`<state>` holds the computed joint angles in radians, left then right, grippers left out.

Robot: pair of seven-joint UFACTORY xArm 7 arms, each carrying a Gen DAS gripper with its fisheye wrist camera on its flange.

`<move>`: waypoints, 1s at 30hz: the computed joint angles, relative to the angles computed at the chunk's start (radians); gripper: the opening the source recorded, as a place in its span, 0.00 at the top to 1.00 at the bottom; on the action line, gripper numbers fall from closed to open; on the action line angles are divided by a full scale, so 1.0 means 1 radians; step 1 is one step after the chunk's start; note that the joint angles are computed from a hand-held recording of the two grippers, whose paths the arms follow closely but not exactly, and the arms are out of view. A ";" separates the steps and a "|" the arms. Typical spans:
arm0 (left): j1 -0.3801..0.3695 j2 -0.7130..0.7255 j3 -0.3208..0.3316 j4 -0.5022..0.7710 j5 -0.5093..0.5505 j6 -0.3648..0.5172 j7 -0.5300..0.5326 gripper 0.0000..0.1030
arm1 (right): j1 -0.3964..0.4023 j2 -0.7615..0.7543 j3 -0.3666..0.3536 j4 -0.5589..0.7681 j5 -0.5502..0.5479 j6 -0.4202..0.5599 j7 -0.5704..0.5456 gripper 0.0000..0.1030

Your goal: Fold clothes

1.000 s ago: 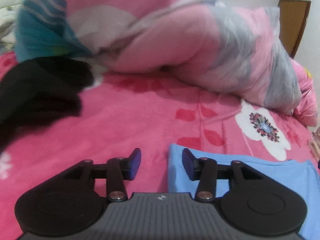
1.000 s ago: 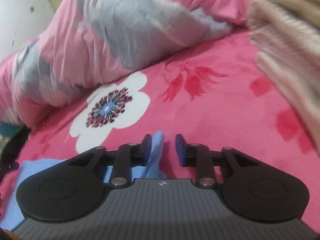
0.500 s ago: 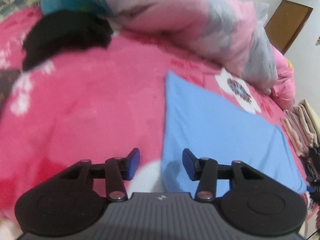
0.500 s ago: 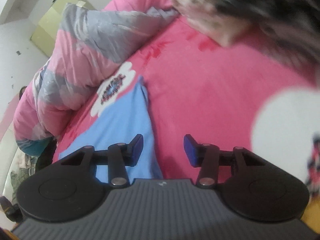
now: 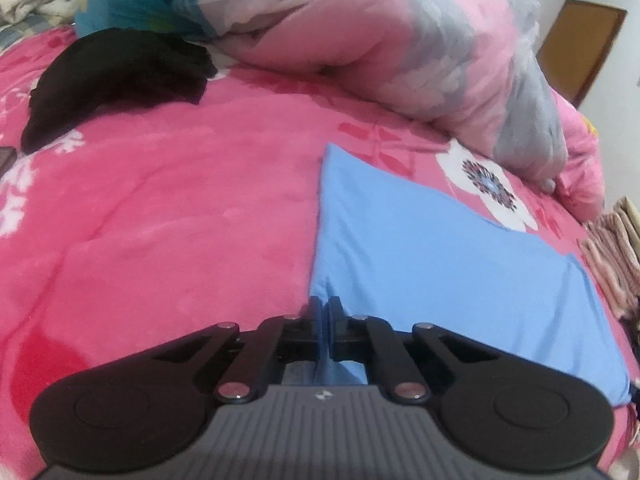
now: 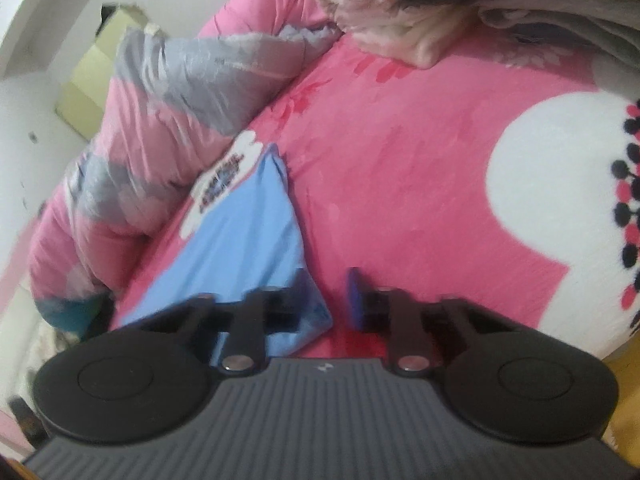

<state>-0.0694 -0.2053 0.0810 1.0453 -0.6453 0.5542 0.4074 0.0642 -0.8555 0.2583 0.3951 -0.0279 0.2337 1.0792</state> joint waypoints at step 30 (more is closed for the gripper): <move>0.011 -0.289 0.166 -0.172 -0.176 0.317 0.029 0.43 | 0.053 -0.186 -0.007 -0.111 0.078 -0.021 0.128 0.81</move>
<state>-0.0586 -0.4944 0.2471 0.8728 -0.8214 0.8710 0.4359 0.1169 -1.0413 0.2510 0.2838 0.0496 0.2123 1.2070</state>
